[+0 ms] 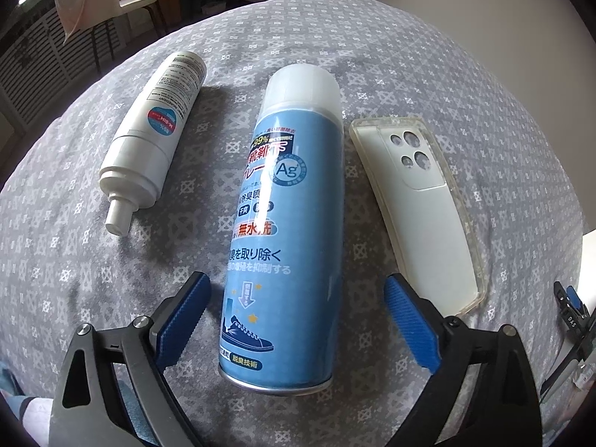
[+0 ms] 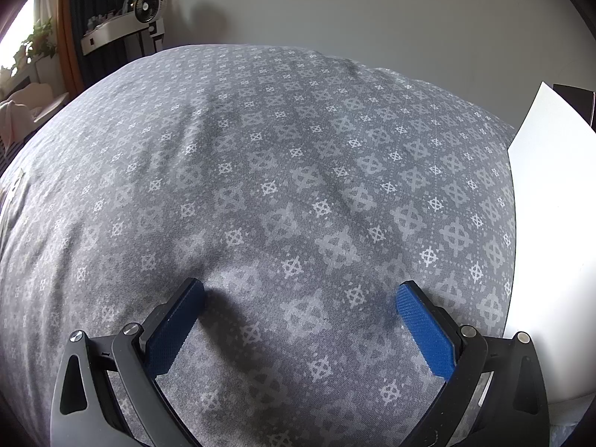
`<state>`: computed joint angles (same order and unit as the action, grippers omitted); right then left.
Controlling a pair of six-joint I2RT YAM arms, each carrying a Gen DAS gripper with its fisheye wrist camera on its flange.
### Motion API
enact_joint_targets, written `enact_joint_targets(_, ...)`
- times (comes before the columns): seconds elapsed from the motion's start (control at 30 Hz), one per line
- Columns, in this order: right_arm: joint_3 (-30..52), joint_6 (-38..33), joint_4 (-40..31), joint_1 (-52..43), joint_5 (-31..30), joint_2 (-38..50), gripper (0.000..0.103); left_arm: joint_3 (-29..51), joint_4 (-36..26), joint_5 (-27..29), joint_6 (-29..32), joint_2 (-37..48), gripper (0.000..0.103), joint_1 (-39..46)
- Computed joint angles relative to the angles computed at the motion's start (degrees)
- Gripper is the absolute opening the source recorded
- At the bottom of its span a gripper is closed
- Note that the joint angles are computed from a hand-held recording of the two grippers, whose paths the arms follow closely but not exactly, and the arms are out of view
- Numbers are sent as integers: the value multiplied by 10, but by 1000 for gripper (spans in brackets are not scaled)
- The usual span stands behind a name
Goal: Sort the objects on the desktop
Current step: 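Move the left gripper over the blue spray can on the bedspread, then grasp the blue spray can with the left gripper and lift it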
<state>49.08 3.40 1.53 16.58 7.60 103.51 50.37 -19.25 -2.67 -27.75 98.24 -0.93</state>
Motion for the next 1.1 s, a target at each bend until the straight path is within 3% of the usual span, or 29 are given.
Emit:
enact_joint_targets(0.4, 0, -1, 0, 0, 0, 0, 103, 0, -1, -13, -10, 1, 95, -5)
enact_joint_targets(0.67, 0, -1, 0, -1, -1, 0, 103, -33, 31, -15, -18, -39, 95, 7)
enact_joint_targets(0.83, 0, -1, 0, -1, -1, 0, 103, -6, 13, -45, 17, -39, 95, -17)
enact_joint_targets(0.93, 0, -1, 0, -1, -1, 0, 103, 48, -29, -101, 17, 15, 80, -35)
enact_joint_targets(1.0, 0, -1, 1, -1, -1, 1, 103, 82, -52, -78, 22, 62, 66, -24)
enact_joint_targets(1.03, 0, -1, 0, -1, -1, 0, 103, 84, -48, -76, 22, 71, 65, -21)
enact_joint_targets(1.1, 0, -2, 0, -1, -1, 1, 103, 67, -16, -84, 18, 62, 51, -18)
